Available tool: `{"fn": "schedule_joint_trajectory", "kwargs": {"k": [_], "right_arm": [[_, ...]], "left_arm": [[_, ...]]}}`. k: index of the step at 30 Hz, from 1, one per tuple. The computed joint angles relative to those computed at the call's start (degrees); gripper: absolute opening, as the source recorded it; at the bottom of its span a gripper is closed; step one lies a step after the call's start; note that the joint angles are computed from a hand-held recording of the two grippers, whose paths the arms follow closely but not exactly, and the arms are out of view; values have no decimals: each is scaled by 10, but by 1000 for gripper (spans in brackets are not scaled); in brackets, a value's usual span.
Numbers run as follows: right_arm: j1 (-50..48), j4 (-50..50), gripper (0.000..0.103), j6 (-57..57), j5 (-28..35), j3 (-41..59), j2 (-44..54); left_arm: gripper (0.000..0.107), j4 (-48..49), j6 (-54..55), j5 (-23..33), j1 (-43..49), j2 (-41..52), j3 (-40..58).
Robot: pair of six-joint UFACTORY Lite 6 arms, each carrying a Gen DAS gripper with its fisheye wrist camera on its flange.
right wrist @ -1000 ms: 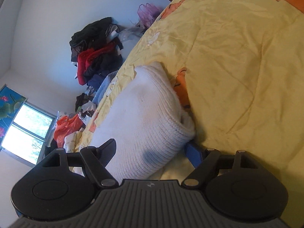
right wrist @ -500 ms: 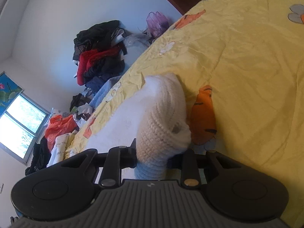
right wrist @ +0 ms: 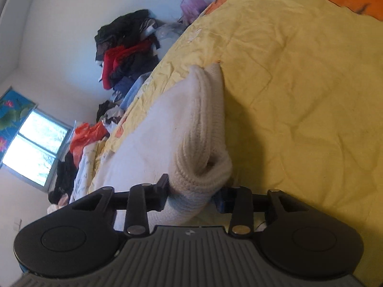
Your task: Fold small clothes
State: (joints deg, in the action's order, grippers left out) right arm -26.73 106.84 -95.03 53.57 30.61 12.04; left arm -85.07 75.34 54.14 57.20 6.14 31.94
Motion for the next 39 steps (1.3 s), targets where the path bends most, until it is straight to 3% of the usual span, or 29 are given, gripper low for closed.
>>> {"fn": "schedule_joint_trajectory", "kwargs": {"k": [2, 9, 15, 16, 17, 19, 20, 22, 24, 29, 33, 34, 35, 37, 39], "right_arm": [[10, 31, 65, -14, 11, -20, -11], [42, 56, 67, -25, 2, -26, -19], [41, 92, 67, -29, 25, -5, 32], [50, 110, 65, -35, 25, 1, 40], [64, 132, 51, -39, 10, 7, 43], [87, 146, 29, -48, -13, 30, 58], [95, 154, 29, -60, -21, 34, 54], [86, 127, 28, -54, -14, 37, 35], [55, 69, 28, -22, 5, 37, 7], [-83, -154, 28, 72, 92, 9, -81], [-154, -254, 28, 65, 80, -24, -78], [-162, -256, 31, 49, 68, -36, -68], [-161, -255, 40, 47, 54, -41, -63], [-167, -261, 51, 73, 45, -34, -58], [-177, -273, 58, 81, 41, -30, -90]], "left_arm": [[89, -90, 59, 3, -21, 24, -11], [88, -291, 158, -49, -170, 116, 75], [82, -373, 219, -102, -247, 168, 147], [51, -385, 227, -123, -257, 166, 150], [28, -382, 224, -155, -267, 166, 160], [26, -374, 218, -160, -264, 149, 149], [25, -371, 227, -157, -262, 119, 129], [24, -328, 212, -146, -246, 48, 87], [24, -221, 139, -99, -198, -31, 44], [24, -4, 91, -4, -26, -254, -118], [26, 114, 117, 11, 95, -253, -191], [29, 124, 136, -3, 98, -249, -197], [32, 137, 147, -6, 105, -247, -195], [40, 185, 138, 26, 132, -265, -175], [66, 234, 129, 69, 161, -299, -143]]}}
